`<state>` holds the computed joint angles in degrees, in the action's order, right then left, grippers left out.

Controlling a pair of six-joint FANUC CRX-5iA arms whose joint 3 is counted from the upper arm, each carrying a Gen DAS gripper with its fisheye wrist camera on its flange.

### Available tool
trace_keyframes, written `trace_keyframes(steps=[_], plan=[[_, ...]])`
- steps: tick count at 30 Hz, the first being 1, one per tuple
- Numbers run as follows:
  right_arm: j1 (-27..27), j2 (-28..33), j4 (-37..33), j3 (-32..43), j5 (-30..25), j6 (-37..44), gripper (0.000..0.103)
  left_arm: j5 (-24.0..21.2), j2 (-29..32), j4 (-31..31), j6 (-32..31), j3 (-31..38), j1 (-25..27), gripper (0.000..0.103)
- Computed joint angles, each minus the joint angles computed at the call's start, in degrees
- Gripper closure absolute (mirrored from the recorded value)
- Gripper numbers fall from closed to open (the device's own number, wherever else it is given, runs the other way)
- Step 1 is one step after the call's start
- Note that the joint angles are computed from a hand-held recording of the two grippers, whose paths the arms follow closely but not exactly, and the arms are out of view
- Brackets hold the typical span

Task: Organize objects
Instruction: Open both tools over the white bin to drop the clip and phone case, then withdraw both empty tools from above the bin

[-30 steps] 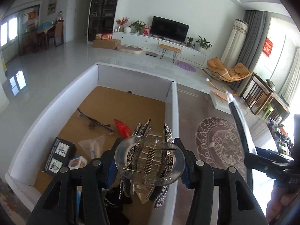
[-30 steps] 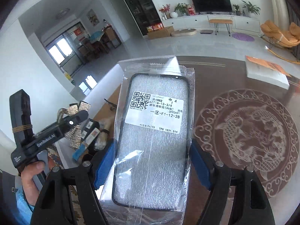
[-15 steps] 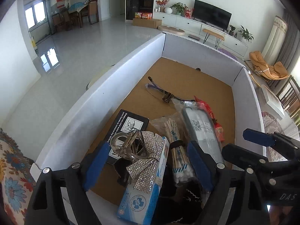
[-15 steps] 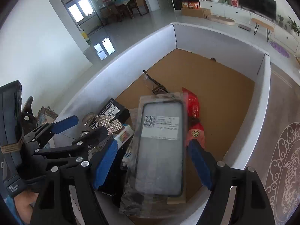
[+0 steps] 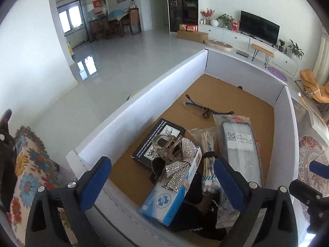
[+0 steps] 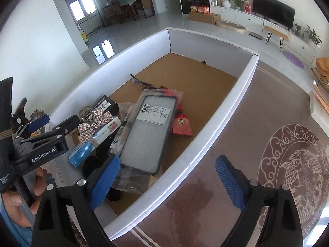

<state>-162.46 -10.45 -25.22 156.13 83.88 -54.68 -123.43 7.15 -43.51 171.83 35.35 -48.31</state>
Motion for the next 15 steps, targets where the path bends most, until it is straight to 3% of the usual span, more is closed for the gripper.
trace_keyframes(steps=[2, 7, 15], plan=[[-0.3, 0.3, 0.8, 0.0, 0.3, -0.3, 0.009, 2.1, -0.3, 1.3, -0.6, 0.2, -0.6, 0.002], [0.4, -0.3, 3.3, -2.8, 2.3, -2.1, 0.009, -2.3, 3.1, -0.5, -3.6, 6.0, -2.3, 0.002], [3.3, -0.5, 9.7, -7.0, 3.2, -2.1, 0.009, -2.6, 3.6, -0.5, -3.9, 7.8, -2.7, 0.002]])
